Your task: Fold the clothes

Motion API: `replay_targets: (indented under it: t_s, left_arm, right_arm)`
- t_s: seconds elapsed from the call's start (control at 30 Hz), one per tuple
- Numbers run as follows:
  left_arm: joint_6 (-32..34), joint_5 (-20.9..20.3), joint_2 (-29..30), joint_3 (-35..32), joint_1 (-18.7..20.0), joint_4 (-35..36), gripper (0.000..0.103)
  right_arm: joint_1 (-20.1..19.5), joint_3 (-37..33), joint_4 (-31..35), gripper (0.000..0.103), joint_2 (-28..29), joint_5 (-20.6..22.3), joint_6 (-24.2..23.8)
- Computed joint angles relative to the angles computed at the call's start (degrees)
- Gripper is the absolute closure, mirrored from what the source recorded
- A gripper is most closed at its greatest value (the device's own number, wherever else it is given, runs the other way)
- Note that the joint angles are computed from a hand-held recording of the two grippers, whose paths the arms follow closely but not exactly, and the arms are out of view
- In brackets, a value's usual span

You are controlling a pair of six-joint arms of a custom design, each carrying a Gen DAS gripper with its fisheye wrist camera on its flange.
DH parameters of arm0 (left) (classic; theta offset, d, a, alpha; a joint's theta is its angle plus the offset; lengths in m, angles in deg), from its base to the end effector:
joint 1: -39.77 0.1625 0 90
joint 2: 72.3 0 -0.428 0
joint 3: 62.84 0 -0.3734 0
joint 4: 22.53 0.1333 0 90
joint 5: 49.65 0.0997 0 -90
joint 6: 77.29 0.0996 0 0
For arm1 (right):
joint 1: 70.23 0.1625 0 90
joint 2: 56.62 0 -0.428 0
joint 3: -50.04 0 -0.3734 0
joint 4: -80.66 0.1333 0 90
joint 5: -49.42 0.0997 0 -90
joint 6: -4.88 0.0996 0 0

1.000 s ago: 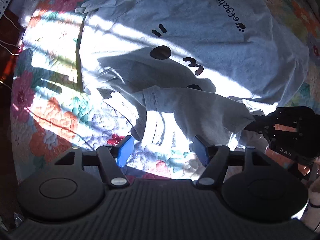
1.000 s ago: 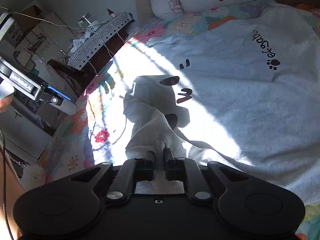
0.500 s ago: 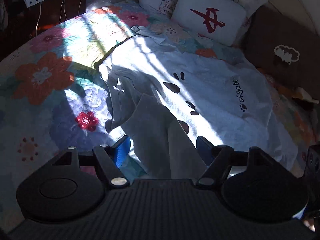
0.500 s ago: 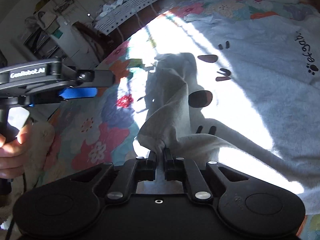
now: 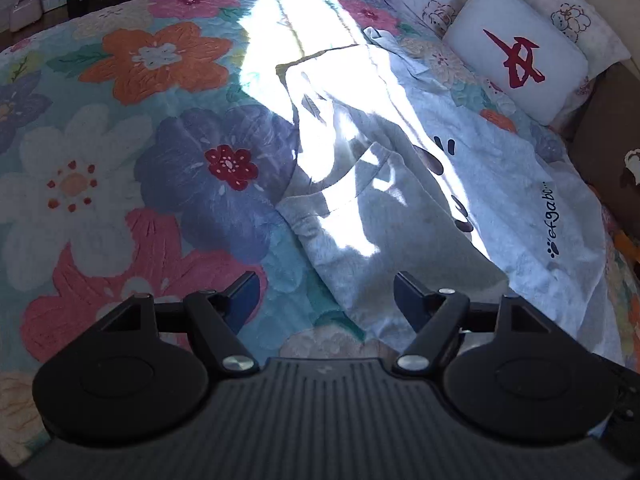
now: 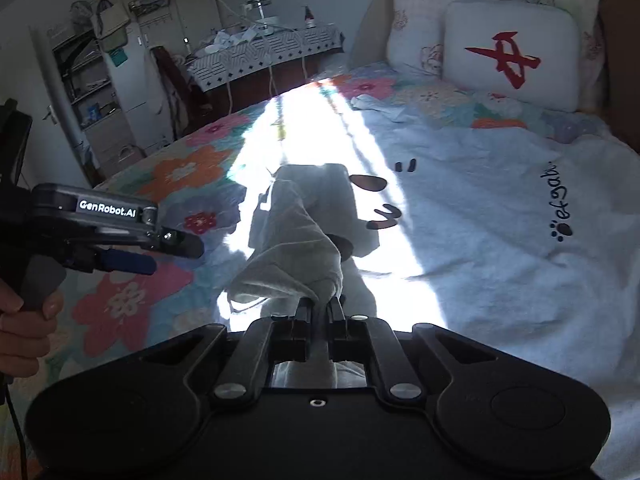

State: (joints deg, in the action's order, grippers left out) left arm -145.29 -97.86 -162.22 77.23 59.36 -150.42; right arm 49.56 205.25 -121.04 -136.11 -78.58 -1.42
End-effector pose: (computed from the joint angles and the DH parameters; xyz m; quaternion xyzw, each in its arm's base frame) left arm -0.2360 -0.2959 0.2101 0.0576 0.9279 -0.2961 0.2192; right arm 0.2100 -0.2220 0.2165 0.1830 -0.8862 0.3489 0.2437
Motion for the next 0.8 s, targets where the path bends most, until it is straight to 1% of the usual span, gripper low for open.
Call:
replay_targets:
  t_s: [0.03, 0.1, 0.13, 0.2, 0.23, 0.27, 0.3, 0.33, 0.37, 0.4, 0.43, 0.47, 0.53, 0.57, 0.6, 0.63, 0.67, 0.7, 0.73, 0.77, 0.8]
  left_arm:
    - [0.93, -0.02, 1.25, -0.01, 0.5, -1.19, 0.029]
    - [2.55, 0.7, 4.3, -0.06, 1.73, -4.12, 0.029]
    - [3.03, 1.07, 5.26, -0.11, 2.19, -4.96, 0.029]
    - [3.62, 0.93, 6.86, -0.36, 4.0, -6.75, 0.029]
    - [3.71, 0.61, 7.46, -0.5, 5.05, -7.59, 0.029]
    - [3.43, 0.07, 7.88, -0.71, 6.0, -8.26, 0.029]
    - [3.07, -0.53, 8.44, -0.89, 7.18, -9.52, 0.029]
    - [2.61, -0.64, 8.88, -0.91, 7.59, -10.47, 0.028]
    - [2.31, -0.74, 9.36, -0.95, 7.96, -11.44, 0.026]
    - [3.41, -0.68, 10.17, -1.13, 8.13, -12.57, 0.025]
    - [4.56, -0.63, 11.01, -1.33, 8.3, -13.63, 0.025]
    - [5.98, -0.54, 11.99, -1.77, 8.43, -13.98, 0.025]
    - [6.78, 0.58, 13.58, -2.17, 8.21, -14.34, 0.026]
    - [7.35, 1.16, 14.11, -2.03, 7.97, -15.05, 0.028]
    - [8.09, 1.71, 14.63, -1.9, 7.75, -15.77, 0.044]
    - [10.23, 2.03, 15.01, -1.88, 7.56, -16.56, 0.055]
    - [12.33, 2.4, 15.37, -1.85, 7.34, -17.32, 0.082]
    - [13.72, 3.37, 15.55, -1.86, 6.63, -17.32, 0.092]
    - [13.66, 5.4, 15.61, -2.18, 5.34, -15.2, 0.096]
    - [13.55, 7.26, 15.39, -2.63, 4.0, -12.51, 0.099]
    - [12.83, 9.42, 14.83, -2.98, 2.49, -9.47, 0.099]
  right_arm:
    - [-0.43, -0.11, -0.24, 0.092, 0.13, -1.58, -0.55]
    - [-0.44, -0.33, -1.05, 0.082, 1.08, -5.16, -0.63]
    - [-0.43, -0.44, -1.43, 0.08, 1.58, -6.92, -0.57]
    - [0.07, -0.25, 0.99, 0.076, -0.82, -6.97, 1.27]
    - [0.58, -0.2, 3.11, 0.07, -2.77, -6.53, 2.98]
    - [1.23, -0.25, 5.82, 0.067, -5.14, -5.81, 5.12]
    - [1.73, -0.24, 8.31, 0.062, -7.68, -4.33, 6.92]
    - [1.29, -0.24, 11.7, 0.058, -10.76, -0.45, 8.73]
    - [0.28, -0.27, 15.19, 0.055, -13.91, 4.57, 10.37]
    - [-0.77, -0.28, 18.01, 0.046, -16.61, 9.48, 11.81]
    - [-1.74, -0.17, 18.68, 0.035, -16.9, 11.99, 12.46]
    - [-2.42, -0.01, 18.1, 0.033, -15.82, 13.04, 12.96]
    - [-3.75, 0.24, 16.86, 0.031, -13.53, 15.13, 13.9]
    - [-3.93, 0.25, 14.47, 0.031, -10.42, 13.67, 14.23]
    - [-4.1, 0.33, 11.04, 0.031, -6.84, 12.06, 13.48]
    - [-4.42, 0.42, 7.45, 0.031, -3.39, 10.96, 12.2]
    - [-4.59, 0.49, 3.83, 0.031, -0.2, 9.86, 9.96]
    - [-4.35, 0.61, 1.29, 0.037, 1.83, 8.86, 7.52]
    - [-3.96, 0.75, -0.86, 0.068, 3.46, 7.9, 5.16]
    - [-3.61, 0.82, -2.52, 0.092, 4.79, 7.05, 2.83]
    - [-4.09, 1.32, -2.37, 0.098, 3.73, 8.41, 2.04]
